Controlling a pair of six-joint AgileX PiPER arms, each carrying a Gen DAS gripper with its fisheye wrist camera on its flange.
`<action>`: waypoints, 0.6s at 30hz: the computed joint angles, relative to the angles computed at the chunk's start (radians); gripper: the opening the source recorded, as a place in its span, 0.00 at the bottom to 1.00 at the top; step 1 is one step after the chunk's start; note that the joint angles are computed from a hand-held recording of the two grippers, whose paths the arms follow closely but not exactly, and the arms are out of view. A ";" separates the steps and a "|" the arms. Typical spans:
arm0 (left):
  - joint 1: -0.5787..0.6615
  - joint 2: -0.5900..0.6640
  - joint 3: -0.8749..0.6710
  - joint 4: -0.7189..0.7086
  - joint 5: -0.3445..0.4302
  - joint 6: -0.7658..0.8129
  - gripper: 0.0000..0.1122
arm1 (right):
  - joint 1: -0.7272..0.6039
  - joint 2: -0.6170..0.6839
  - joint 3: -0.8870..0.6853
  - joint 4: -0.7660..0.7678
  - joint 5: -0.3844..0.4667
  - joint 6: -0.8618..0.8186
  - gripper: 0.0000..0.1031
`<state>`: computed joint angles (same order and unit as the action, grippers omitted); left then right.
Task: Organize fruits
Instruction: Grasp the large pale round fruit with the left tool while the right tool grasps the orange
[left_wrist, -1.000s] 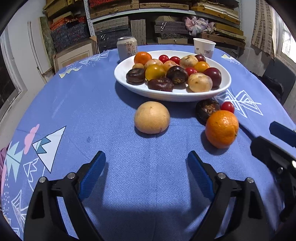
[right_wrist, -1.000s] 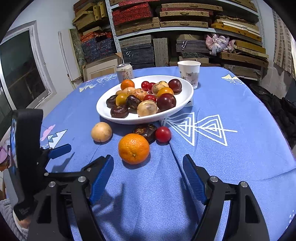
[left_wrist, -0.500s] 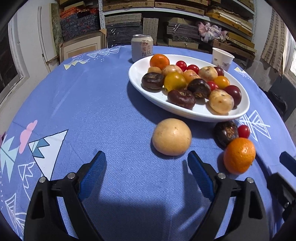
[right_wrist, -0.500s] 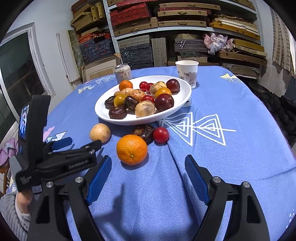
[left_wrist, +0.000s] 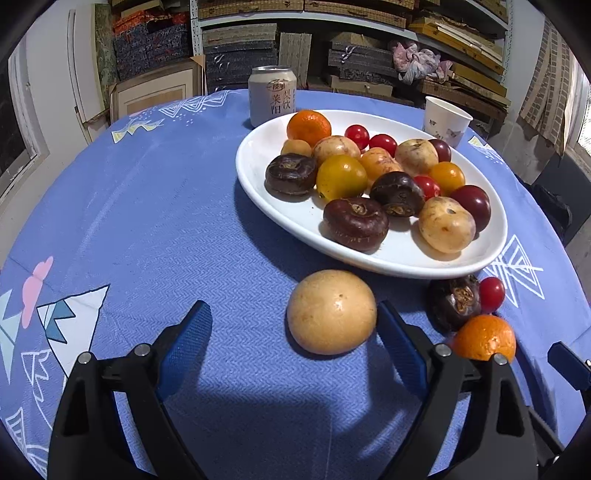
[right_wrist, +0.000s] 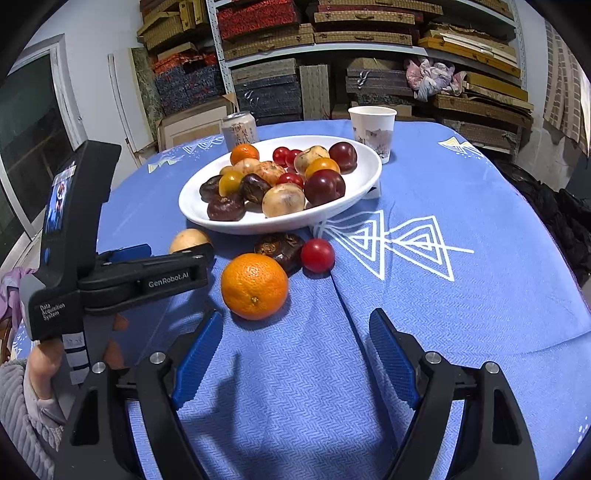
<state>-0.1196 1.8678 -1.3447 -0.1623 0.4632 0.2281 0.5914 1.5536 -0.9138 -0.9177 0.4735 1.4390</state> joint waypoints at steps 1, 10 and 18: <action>0.000 0.005 -0.007 -0.001 0.004 -0.001 0.80 | 0.001 0.003 0.000 -0.006 0.001 0.005 0.80; 0.011 0.027 -0.037 -0.144 0.033 0.165 0.55 | 0.033 0.036 -0.011 -0.137 0.003 0.123 0.80; 0.005 0.008 -0.005 -0.184 0.018 0.234 0.41 | 0.023 0.123 -0.117 -0.046 0.019 -0.009 0.80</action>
